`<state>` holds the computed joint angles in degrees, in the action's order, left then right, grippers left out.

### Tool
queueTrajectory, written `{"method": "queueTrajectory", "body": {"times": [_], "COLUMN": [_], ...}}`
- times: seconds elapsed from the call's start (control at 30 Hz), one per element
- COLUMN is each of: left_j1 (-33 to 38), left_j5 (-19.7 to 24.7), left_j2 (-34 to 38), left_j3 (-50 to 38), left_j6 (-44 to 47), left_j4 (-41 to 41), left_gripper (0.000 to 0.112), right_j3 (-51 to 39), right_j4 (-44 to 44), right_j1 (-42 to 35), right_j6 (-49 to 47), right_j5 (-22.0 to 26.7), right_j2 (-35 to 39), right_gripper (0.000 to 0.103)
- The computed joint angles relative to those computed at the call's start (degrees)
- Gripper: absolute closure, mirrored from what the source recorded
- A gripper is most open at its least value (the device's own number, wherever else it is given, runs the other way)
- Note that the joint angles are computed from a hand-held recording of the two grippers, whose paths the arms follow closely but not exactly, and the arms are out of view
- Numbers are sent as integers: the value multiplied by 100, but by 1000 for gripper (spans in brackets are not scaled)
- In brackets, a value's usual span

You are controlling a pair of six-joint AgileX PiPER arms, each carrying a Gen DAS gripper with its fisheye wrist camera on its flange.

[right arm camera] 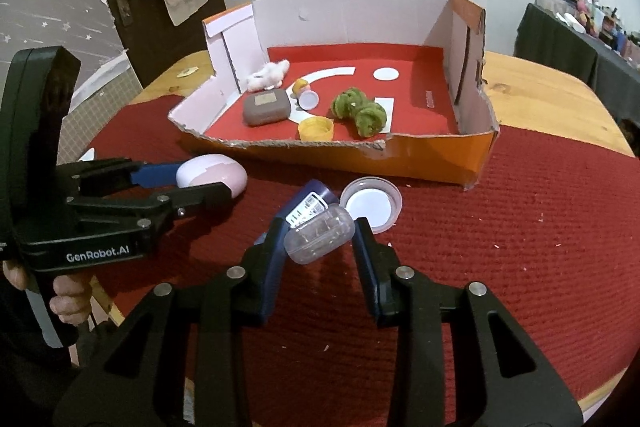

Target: Organize objects

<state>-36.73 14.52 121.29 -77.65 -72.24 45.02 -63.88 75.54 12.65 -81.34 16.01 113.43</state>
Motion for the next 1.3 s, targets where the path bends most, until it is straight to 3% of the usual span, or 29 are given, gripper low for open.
{"method": "queueTrajectory", "body": {"times": [0.8, 1.17, 1.3], "left_j1": [-52, 68, 178], "left_j5": [43, 103, 93], "left_j2": [-471, -387, -289], "left_j3": [103, -159, -362], "left_j6": [-731, -215, 394], "left_j4": [868, 479, -79], "left_gripper": [62, 62, 62], "right_j3": [-275, -909, -1154], "right_j4": [181, -482, -808], "right_j1": [-57, -96, -87], "right_j6": [-187, 465, 765], "right_j5": [409, 531, 538], "right_j2": [-238, 41, 159], "right_gripper": [71, 71, 71]}}
